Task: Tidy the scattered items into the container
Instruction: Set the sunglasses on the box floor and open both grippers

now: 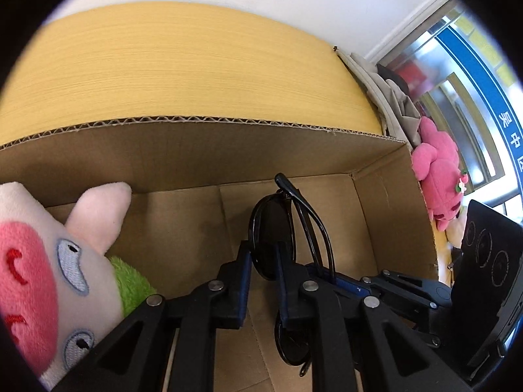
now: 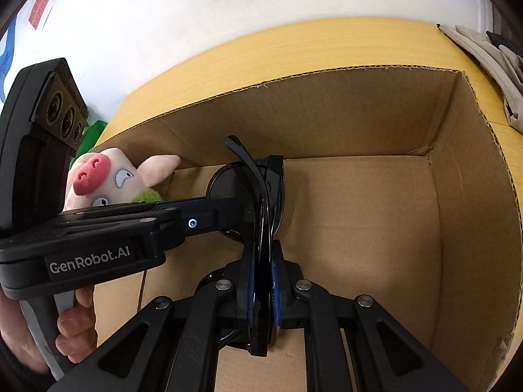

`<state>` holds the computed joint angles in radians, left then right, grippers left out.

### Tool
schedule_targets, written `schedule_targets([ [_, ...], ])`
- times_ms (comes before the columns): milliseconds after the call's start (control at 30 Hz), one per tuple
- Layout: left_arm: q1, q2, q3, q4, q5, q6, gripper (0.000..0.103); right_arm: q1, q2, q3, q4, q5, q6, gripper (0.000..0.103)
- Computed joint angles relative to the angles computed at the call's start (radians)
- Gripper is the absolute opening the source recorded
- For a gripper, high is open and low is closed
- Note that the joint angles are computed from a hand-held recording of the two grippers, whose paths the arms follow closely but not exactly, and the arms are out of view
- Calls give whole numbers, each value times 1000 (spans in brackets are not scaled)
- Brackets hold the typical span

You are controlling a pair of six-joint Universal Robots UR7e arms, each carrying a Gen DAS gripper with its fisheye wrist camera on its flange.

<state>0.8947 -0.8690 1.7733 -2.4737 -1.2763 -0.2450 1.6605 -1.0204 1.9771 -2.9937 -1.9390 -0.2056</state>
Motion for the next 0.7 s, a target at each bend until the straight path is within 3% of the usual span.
schedule_targets([
  [67,-7,-12,11,-14,17,-9,14,0,-4,9,-16,0,2,12],
  [100,-12,-19,17,-28,26,-12,14,1,-8,14,-25,1,4,17],
  [200,-37,-60,48,-84,59,-9,15,17,-38,42,-65,1,4,60],
  [233,-48,-80,62,-106,65,-3,20,27,-49,49,-73,-11,4,65],
  [300,-75,-120,94,-146,90,13,29,50,-76,69,-85,-28,-5,68],
  [400,-147,-223,194,-234,162,52,53,99,-139,119,-104,-61,-21,83],
  [567,-330,-429,430,-387,397,88,79,228,-257,271,-197,-149,-72,96],
  [700,-483,-575,577,-353,544,-16,80,304,-316,377,-275,-206,-70,97],
])
